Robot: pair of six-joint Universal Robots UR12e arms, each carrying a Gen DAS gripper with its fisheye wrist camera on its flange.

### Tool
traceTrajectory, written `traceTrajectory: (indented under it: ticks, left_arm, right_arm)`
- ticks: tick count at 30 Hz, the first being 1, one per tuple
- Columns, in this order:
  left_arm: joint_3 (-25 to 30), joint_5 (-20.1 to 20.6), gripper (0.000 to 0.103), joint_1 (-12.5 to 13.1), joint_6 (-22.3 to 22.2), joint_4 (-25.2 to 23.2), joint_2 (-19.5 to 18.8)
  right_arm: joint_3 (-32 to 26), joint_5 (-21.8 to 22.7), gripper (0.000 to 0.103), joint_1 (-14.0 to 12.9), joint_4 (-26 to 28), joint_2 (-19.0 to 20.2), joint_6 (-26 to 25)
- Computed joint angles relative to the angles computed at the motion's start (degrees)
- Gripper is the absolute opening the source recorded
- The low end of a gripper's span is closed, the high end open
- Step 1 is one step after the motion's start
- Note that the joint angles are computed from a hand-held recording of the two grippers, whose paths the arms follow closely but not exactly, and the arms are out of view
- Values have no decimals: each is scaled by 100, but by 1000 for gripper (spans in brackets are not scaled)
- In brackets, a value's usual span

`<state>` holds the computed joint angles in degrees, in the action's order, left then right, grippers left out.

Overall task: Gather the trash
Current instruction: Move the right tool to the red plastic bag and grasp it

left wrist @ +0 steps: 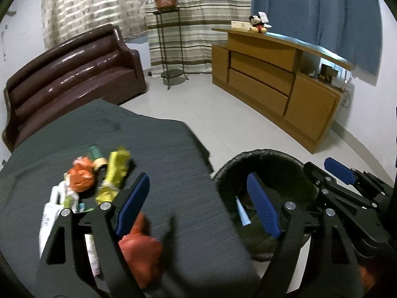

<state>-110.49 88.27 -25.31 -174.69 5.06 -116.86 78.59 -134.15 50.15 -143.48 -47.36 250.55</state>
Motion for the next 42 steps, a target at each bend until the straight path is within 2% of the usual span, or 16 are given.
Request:
traceTrajectory:
  ticks: [15, 22, 28, 33, 42]
  left_arm:
    - [-621, 324, 79, 623, -163, 299, 437]
    - [-790, 433, 79, 901, -286, 263, 539]
    - [-898, 507, 79, 1079, -362, 251, 589]
    - [-960, 545, 79, 1212, -424, 231, 616]
    - [-1073, 515, 79, 1393, -485, 193, 680]
  right_arm:
    - [-980, 318, 44, 153, -162, 525, -853]
    - [-1474, 595, 45, 181, -211, 809, -1212]
    - [-1931, 783, 45, 228, -212, 1060, -1512]
    - [-2277, 885, 51, 253, -155, 1239, -1746]
    - [-2602, 942, 52, 279, 1, 1390, -1859]
